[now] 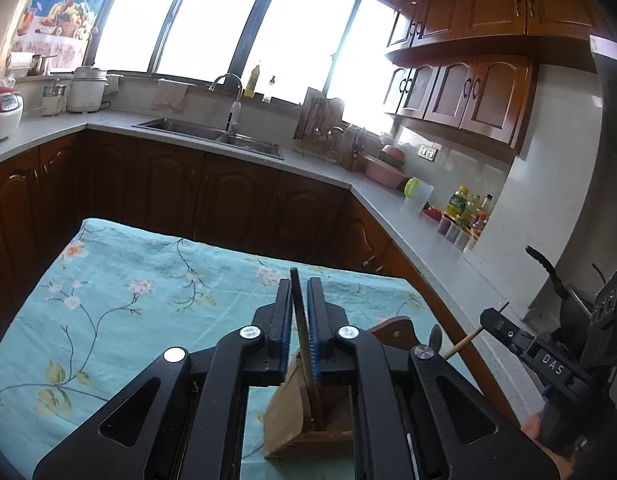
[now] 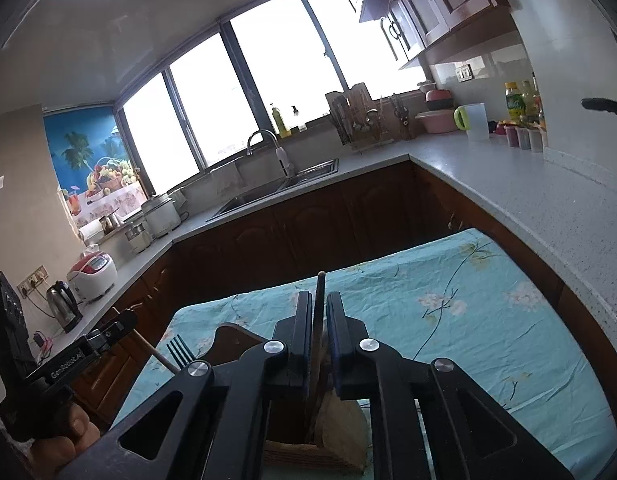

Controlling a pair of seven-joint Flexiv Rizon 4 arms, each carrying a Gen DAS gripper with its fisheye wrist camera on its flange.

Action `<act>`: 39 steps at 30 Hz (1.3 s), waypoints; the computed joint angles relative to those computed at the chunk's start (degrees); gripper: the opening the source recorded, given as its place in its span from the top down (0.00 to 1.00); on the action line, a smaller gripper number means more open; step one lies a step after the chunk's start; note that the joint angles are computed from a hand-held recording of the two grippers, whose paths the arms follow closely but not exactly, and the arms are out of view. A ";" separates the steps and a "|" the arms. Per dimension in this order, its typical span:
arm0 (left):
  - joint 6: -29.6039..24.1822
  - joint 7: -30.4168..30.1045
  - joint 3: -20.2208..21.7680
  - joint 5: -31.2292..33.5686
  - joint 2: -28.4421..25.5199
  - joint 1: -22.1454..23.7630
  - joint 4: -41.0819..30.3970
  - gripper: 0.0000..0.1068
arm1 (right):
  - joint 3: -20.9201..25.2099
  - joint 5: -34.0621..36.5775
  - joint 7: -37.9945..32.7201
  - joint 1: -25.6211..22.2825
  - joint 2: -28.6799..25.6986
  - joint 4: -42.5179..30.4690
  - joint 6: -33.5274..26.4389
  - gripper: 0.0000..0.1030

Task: Organize utensils
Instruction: 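Open both tools to release the chopsticks into the holder, then move both open tools back toward the remaining utensils on the cloth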

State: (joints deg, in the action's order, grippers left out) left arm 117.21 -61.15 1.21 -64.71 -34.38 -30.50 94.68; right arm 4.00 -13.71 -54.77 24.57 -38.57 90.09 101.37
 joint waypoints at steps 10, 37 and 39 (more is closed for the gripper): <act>5.89 -7.31 -2.58 4.82 5.54 1.88 9.16 0.28 | -0.90 3.68 -0.06 0.27 3.14 5.24 7.99 0.16; 8.67 -14.62 -8.01 -1.65 13.77 -3.29 34.15 0.21 | -9.89 23.72 -13.09 16.20 17.27 32.42 11.14 0.10; 8.52 -14.98 -8.04 -1.99 13.87 -3.57 35.01 0.21 | -10.04 24.19 -13.54 16.88 17.50 33.33 10.88 0.10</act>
State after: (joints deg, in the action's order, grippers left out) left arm 125.73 -76.13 -6.84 -66.69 -20.51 -34.08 129.69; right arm -6.05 10.49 -68.31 41.45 -21.07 123.42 112.25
